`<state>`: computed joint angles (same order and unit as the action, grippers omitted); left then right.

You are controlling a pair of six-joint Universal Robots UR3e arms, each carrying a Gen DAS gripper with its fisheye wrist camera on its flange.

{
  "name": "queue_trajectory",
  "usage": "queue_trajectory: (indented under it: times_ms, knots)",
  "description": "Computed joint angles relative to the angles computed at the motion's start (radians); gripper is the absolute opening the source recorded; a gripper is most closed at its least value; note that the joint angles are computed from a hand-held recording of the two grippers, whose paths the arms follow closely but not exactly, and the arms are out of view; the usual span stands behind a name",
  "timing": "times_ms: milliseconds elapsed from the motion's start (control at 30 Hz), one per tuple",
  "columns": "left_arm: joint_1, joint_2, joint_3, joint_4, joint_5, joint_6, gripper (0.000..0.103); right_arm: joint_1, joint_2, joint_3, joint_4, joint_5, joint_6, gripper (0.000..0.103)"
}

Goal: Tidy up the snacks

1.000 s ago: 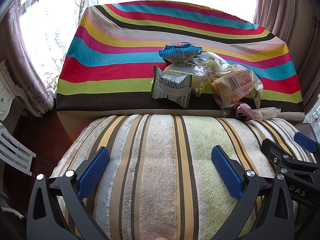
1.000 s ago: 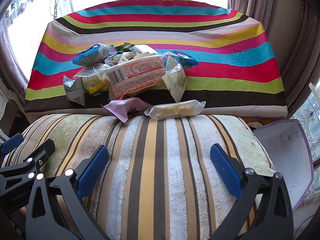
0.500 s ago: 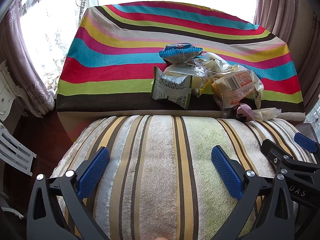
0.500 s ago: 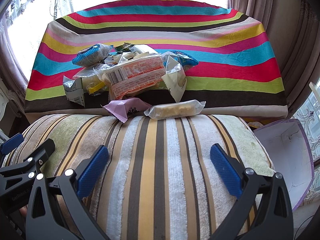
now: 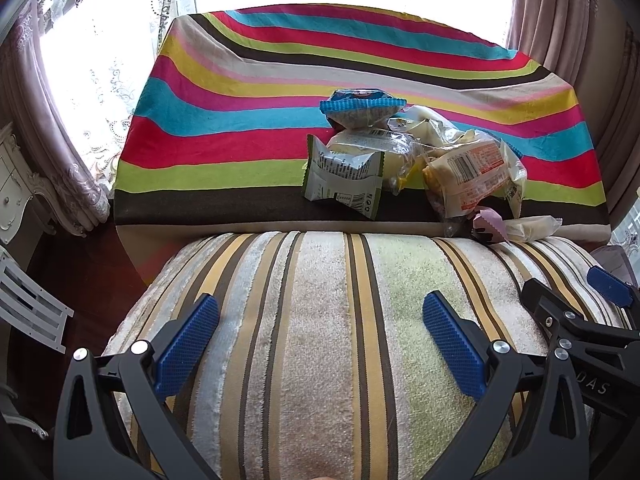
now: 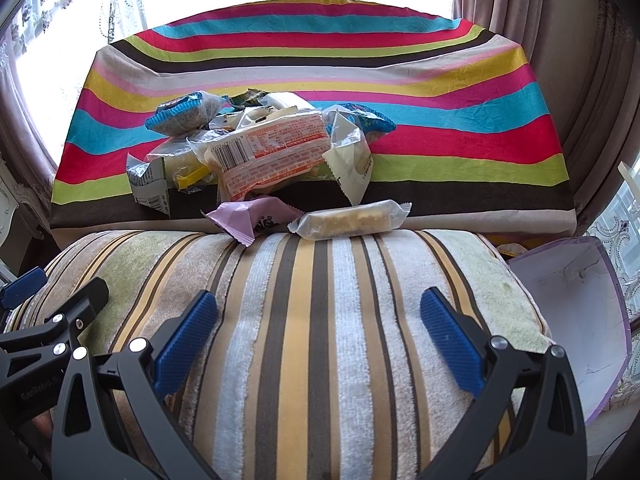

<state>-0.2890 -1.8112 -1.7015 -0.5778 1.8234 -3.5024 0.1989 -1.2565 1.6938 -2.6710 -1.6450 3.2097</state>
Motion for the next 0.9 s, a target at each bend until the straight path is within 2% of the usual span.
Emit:
queue_trajectory:
  times_ms: [900]
  knots:
    - [-0.002,-0.001,0.002,-0.001,0.001,-0.003,0.099,0.02,0.015,-0.023,0.015,-0.033,-0.002,0.102]
